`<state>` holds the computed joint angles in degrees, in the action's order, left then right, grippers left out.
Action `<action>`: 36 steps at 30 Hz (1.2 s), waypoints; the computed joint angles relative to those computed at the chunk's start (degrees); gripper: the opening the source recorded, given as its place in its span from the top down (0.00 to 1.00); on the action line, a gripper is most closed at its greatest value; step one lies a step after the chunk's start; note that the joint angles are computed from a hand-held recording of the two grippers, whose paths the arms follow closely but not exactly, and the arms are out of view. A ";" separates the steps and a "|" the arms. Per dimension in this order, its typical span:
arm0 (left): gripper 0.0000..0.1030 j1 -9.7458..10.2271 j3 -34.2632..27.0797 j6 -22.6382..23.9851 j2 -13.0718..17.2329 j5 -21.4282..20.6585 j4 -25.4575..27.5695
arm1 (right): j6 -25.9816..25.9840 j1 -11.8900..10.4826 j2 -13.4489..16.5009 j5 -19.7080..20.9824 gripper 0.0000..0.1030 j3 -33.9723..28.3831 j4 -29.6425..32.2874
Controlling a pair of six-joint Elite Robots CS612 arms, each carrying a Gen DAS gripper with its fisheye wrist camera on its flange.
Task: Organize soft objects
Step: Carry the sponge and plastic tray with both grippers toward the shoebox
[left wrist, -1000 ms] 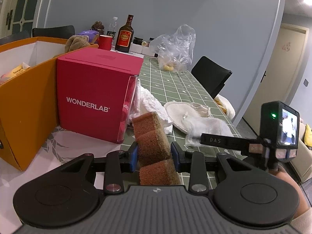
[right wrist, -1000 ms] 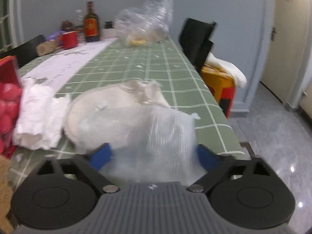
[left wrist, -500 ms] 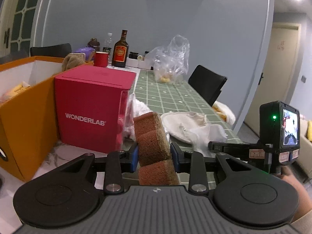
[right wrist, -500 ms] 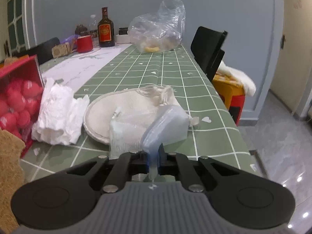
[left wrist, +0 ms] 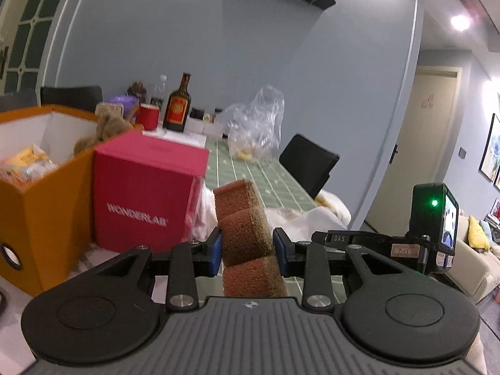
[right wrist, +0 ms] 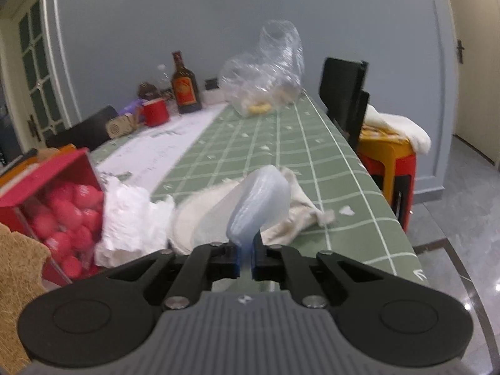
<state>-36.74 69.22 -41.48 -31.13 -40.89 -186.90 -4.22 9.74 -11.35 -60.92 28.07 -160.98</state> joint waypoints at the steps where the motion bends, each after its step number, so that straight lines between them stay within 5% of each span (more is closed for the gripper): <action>1: 0.63 -0.12 0.35 0.06 -0.29 0.37 -0.39 | 1.18 -0.08 -0.47 0.87 0.97 1.07 -1.88; 7: 0.63 -0.57 2.45 2.87 -2.01 3.57 -4.25 | 4.91 0.10 -6.46 6.39 0.97 13.28 -17.28; 15: 0.63 -0.70 3.30 7.59 -3.93 9.77 -8.00 | 2.38 1.96 -10.99 8.38 0.97 18.47 -21.82; 19: 0.63 0.11 4.40 7.94 -5.98 9.93 -4.79 | -2.39 3.20 -11.97 8.62 0.97 18.45 -21.08; 26: 0.63 1.64 7.39 -0.63 -9.63 15.98 5.98 | -6.93 5.63 -11.37 10.36 0.97 15.09 -17.78; 29: 0.63 2.84 10.12 -4.48 -11.60 14.82 6.60 | -8.23 6.85 -10.66 10.67 0.96 12.88 -15.43; 36: 0.63 7.56 16.93 -11.13 -15.88 3.93 4.88 | -12.93 9.77 -7.75 8.53 0.96 5.06 -4.38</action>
<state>-29.17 86.15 -52.61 -47.01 -36.96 -182.02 -17.16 19.52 -19.10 -52.39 33.12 -165.36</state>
